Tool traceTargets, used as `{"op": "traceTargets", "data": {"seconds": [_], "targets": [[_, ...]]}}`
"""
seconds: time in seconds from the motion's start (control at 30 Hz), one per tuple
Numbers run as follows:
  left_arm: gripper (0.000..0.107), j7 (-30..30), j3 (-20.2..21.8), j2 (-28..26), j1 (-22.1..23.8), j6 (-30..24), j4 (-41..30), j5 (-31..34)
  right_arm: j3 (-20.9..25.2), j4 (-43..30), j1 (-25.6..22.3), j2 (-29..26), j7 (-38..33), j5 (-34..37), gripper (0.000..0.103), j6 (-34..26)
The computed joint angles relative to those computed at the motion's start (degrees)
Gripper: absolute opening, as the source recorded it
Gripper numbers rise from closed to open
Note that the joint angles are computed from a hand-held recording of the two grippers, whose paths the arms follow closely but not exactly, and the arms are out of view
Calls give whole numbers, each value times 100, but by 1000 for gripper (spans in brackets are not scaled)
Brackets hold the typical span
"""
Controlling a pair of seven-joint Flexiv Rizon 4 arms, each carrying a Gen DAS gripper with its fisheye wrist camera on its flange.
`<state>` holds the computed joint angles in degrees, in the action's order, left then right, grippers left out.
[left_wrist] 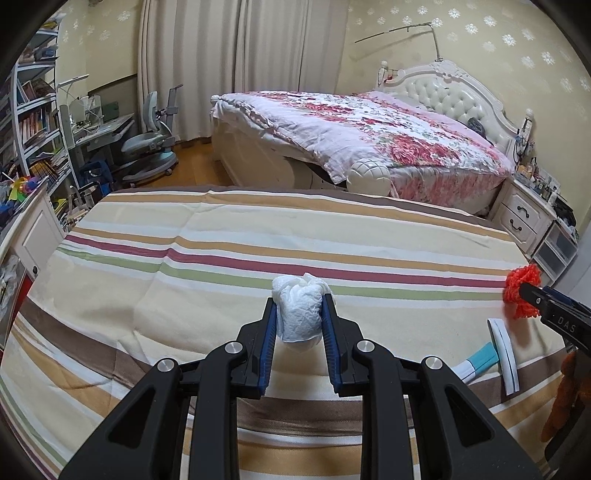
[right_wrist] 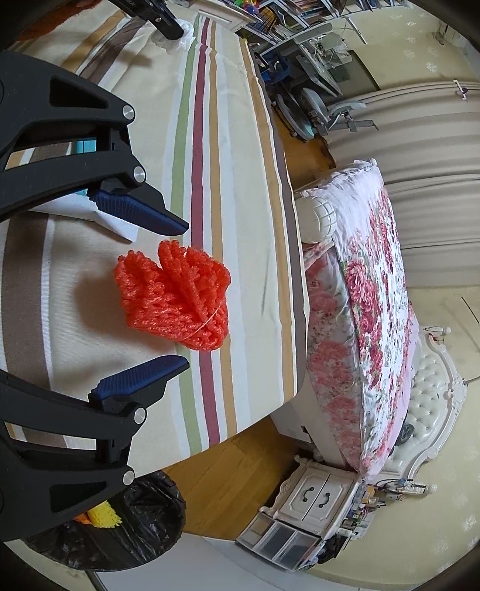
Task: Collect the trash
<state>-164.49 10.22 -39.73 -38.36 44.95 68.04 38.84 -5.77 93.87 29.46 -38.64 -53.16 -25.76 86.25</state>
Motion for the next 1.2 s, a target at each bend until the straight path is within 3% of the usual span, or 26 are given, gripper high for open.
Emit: {"op": "traceTargets", "data": {"seconds": [0.03, 0.13, 0.33, 0.47, 0.83, 1.03, 1.2], "targets": [[25, 1, -3, -1, 3, 5, -1, 0, 92, -80, -53, -44, -67, -2, 52, -125], [25, 23, -24, -11, 11, 46, -8, -12, 20, -62, 1, -67, -29, -38, 45, -206], [25, 159, -89, -150, -27, 141, -198, -108, -97, 428, 27, 219, 58, 12, 41, 178], [25, 296, -100, -294, -131, 193, -410, -166, -599, 1001, 356, 527, 184, -6, 41, 624], [25, 748, -96, -862, -503, 348, -1281, -442, -2962, 2724, 2229, 1217, -292, 910, 41, 1662], [25, 1303, -126, -1378, -671, 211, -2127, -694, -3449, 3169, 2541, 1394, -719, 1576, 42, 1876], [25, 2059, -205, -2040, -740, -85, -3250, -1051, -3741, 3315, 2656, 1375, -1025, 2109, 42, 1938]]}}
